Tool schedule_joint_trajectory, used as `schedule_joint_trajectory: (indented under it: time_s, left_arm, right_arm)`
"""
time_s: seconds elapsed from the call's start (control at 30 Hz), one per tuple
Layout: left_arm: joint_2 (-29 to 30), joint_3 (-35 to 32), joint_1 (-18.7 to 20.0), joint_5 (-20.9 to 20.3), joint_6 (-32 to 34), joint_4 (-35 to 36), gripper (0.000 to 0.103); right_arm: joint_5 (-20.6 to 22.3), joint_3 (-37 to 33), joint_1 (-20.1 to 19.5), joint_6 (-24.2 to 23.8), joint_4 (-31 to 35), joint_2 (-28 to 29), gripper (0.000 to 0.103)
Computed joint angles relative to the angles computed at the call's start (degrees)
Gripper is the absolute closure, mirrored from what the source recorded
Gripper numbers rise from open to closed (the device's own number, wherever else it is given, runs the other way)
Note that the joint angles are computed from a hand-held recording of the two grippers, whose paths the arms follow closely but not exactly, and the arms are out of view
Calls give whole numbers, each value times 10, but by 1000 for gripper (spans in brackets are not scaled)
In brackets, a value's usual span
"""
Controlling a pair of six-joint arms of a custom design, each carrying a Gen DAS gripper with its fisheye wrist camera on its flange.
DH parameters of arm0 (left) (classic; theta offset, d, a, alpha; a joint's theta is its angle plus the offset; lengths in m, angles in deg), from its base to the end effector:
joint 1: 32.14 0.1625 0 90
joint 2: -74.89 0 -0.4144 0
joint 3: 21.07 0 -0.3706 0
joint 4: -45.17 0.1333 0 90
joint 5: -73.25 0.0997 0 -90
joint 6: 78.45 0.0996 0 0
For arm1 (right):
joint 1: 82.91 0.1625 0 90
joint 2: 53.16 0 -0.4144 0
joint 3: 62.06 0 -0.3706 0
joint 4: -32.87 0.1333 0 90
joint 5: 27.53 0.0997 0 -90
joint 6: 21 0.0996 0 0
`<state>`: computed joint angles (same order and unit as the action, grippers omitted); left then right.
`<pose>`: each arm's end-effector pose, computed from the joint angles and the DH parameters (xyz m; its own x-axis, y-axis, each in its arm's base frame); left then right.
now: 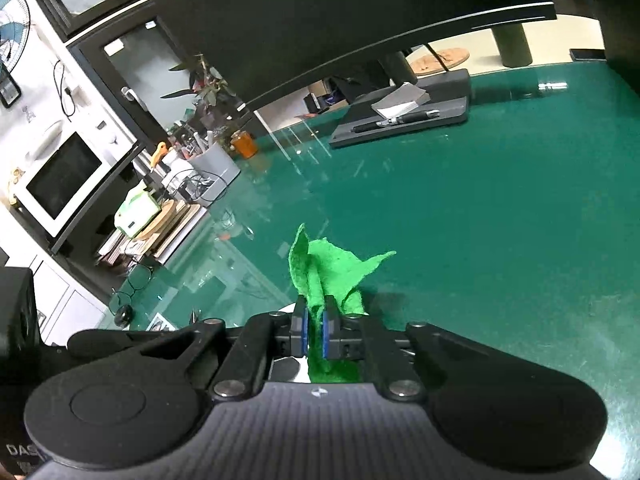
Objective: Clean bowl
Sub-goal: 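Sweep the green cloth across the bowl interior with the right gripper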
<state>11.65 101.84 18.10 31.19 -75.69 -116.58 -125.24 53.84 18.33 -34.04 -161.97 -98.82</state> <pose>-0.1510 -0.5055 0.1683 -0.5835 0.3449 -0.7352 0.6543 0.7360 -0.1741 0.2254 -0.5190 0.0855 -0.9252 -0.2975 0.2357 -0.3790 0.7598 -0.5283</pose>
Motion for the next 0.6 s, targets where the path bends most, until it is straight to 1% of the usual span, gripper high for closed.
schedule_joint_trajectory:
  time_s: [0.07, 0.17, 0.2, 0.4, 0.47, 0.6]
  left_arm:
    - [1, 8, -6, 8, -3, -6, 84]
    - [-1, 10, -8, 9, -10, -4, 84]
    - [-2, 10, -7, 8, -12, -4, 84]
    - [-1, 11, -9, 11, -16, -4, 83]
    - [-9, 1, -7, -4, -11, 28, 82]
    - [-1, -15, -3, -12, 55, -6, 82]
  right_arm:
    - [17, -8, 3, -18, 23, 4, 94]
    - [22, -14, 9, -45, 31, 13, 95]
    - [20, -14, 10, -46, 29, 13, 98]
    - [-16, 1, 7, -18, -6, 0, 101]
    - [-24, 10, 5, -12, -12, -8, 101]
    - [-31, 12, 6, -14, -15, -9, 99]
